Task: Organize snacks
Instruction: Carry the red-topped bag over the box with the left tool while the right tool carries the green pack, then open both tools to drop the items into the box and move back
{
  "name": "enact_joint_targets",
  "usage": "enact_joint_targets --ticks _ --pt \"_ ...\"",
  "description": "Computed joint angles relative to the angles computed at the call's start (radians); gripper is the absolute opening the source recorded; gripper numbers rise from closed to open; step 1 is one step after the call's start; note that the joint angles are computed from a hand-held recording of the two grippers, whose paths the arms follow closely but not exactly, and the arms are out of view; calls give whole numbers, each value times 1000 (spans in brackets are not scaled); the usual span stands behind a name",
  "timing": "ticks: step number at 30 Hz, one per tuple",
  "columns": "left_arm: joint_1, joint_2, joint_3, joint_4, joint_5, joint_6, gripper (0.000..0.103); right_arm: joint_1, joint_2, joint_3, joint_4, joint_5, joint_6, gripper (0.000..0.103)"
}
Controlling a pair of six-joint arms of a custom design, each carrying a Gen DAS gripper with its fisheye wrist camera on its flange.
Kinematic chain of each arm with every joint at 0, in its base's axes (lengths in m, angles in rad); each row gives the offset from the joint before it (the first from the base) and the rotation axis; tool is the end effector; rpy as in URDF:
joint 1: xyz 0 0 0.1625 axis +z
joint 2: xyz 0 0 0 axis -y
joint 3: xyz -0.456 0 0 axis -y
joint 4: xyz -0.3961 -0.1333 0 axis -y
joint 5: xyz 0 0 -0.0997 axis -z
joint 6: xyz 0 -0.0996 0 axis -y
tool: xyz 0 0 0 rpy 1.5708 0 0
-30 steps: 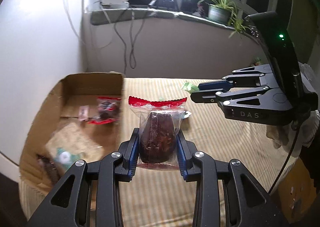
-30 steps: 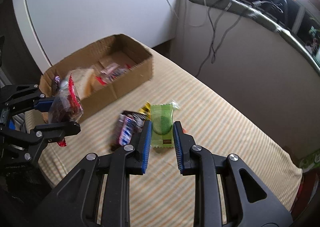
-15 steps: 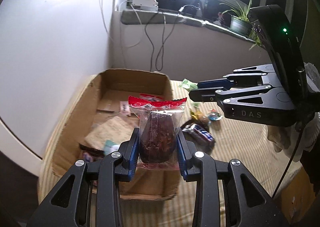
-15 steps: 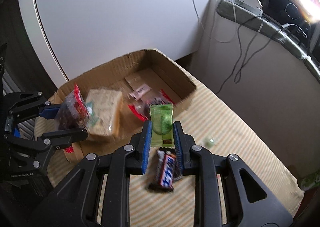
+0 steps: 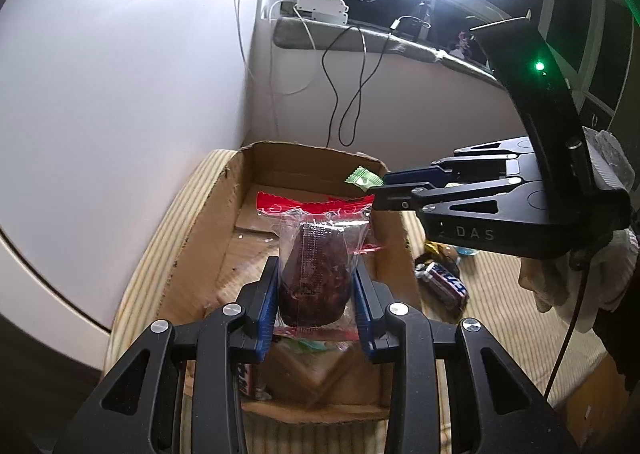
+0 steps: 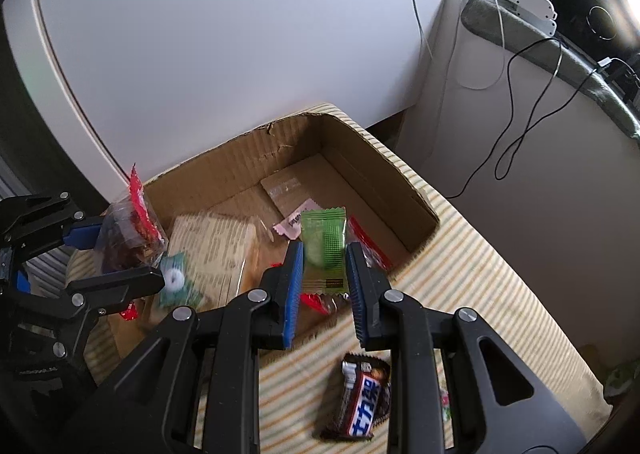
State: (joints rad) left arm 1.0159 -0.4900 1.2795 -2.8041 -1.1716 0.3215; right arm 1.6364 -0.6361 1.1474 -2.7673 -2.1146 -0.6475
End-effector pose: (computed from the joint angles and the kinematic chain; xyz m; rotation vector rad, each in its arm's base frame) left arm -0.2809 -0.7797 0.0558 1.0421 2.5167 -0.6739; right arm 0.1369 -0.8362 0.2367 0.6056 -2.3003 0.6195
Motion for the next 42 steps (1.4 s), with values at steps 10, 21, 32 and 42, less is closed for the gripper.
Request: enact_joint_targets --ticks 10,21,32,42 --pt "5 11 -22 12 2 -12 32 -9 40 -67 57 12 12 23" --pt "2 12 -20 0 9 -12 34 -9 33 -56 29 20 15 25" --pt "-8 -8 16 -43 9 -19 38 -5 -19 28 -71 30 -1 64" --pt "-27 -16 65 -82 -25 -13 39 -32 -123 166 -172 13 -3 68"
